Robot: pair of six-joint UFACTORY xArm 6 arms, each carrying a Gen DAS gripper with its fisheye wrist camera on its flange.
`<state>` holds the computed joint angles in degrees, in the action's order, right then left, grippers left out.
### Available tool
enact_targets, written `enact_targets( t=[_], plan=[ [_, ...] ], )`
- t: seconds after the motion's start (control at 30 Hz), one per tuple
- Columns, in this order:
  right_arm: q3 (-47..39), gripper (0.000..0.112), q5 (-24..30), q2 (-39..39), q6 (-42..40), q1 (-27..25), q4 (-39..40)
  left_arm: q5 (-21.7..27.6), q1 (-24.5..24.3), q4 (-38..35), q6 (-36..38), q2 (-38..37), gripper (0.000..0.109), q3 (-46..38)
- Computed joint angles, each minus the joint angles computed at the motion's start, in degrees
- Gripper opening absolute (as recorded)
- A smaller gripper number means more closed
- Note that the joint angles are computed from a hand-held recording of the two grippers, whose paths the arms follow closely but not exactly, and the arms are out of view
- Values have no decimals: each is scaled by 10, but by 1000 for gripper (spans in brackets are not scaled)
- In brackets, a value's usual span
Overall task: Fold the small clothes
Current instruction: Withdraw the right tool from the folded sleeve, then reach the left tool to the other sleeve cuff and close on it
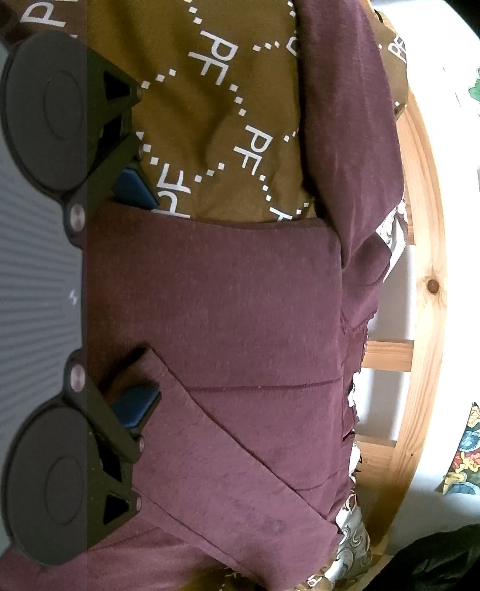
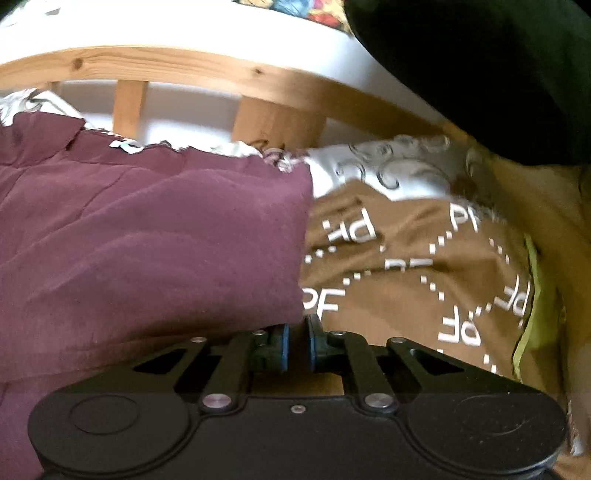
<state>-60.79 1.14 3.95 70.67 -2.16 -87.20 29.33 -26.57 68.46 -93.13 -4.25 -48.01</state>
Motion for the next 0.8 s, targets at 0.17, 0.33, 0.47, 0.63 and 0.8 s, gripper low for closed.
enact_targets(
  t=[0.17,0.33,0.47,0.63,0.8],
  plan=[
    [18,28,17,-21,9,10,-14,-1,1,-13,-6,-4,102,1],
    [56,45,17,-57,-47,14,30,39,-15,-18,4,-14,102,-7],
    [86,67,1,-87,-65,18,63,83,-28,16,-6,-40,102,-10],
    [143,80,-19,-129,-175,41,208,129,-23,41,-58,-104,102,14],
    [188,95,-36,-152,-365,95,412,174,6,44,-136,-179,102,55]
  ],
)
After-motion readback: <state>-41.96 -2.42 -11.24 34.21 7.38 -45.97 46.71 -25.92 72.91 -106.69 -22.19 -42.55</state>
